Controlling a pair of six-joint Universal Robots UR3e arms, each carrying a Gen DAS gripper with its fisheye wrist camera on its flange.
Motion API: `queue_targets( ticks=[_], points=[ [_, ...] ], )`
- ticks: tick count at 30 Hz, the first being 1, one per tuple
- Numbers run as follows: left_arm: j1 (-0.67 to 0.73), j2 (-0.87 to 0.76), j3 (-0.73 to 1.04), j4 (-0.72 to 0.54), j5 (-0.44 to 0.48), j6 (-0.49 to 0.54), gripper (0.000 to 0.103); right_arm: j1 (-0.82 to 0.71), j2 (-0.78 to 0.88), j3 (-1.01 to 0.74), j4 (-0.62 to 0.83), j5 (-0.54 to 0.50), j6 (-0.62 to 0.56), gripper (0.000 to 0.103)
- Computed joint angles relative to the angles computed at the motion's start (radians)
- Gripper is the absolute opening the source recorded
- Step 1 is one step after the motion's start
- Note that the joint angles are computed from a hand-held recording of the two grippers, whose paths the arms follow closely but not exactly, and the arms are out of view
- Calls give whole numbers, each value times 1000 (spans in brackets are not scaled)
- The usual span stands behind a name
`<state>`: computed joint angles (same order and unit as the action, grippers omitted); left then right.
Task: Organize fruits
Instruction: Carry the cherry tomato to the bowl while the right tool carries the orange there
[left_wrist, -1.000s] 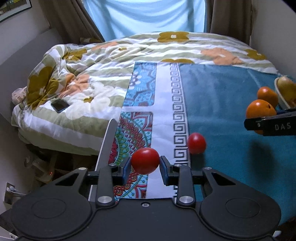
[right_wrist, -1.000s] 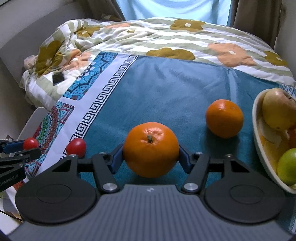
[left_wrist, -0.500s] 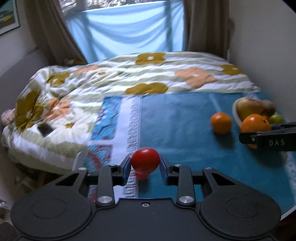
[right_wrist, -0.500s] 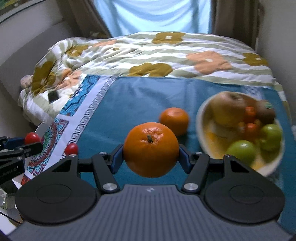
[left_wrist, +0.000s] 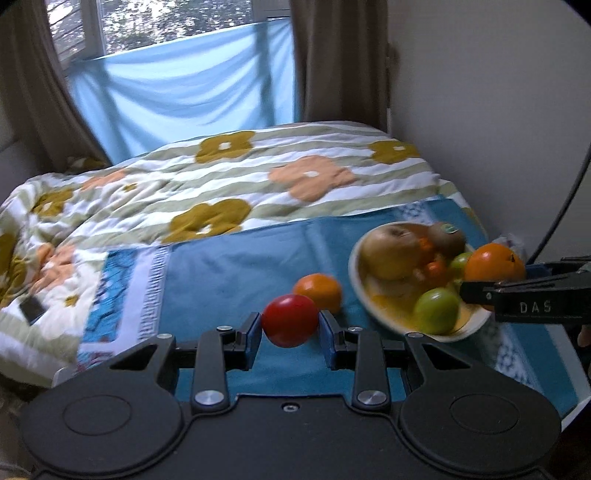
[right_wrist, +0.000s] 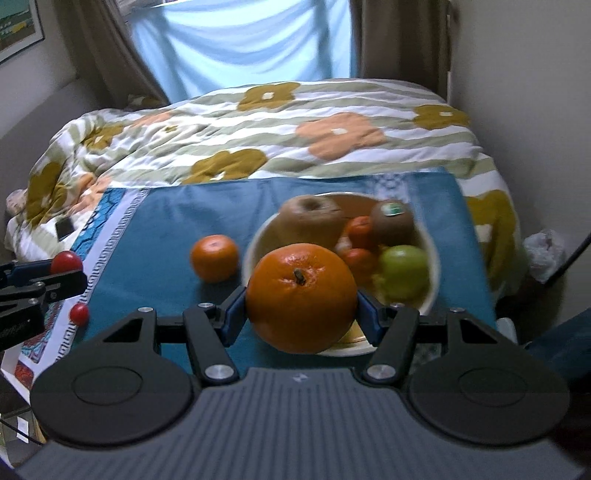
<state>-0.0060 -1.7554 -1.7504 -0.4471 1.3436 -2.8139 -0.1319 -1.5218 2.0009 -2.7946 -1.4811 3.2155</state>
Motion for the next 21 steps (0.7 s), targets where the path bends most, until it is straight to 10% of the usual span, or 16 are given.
queue_targets(
  ticks=[21],
  points=[
    [-278, -513, 548, -129, 167, -142, 37, -324, 48, 80, -1, 235, -257, 76]
  ],
)
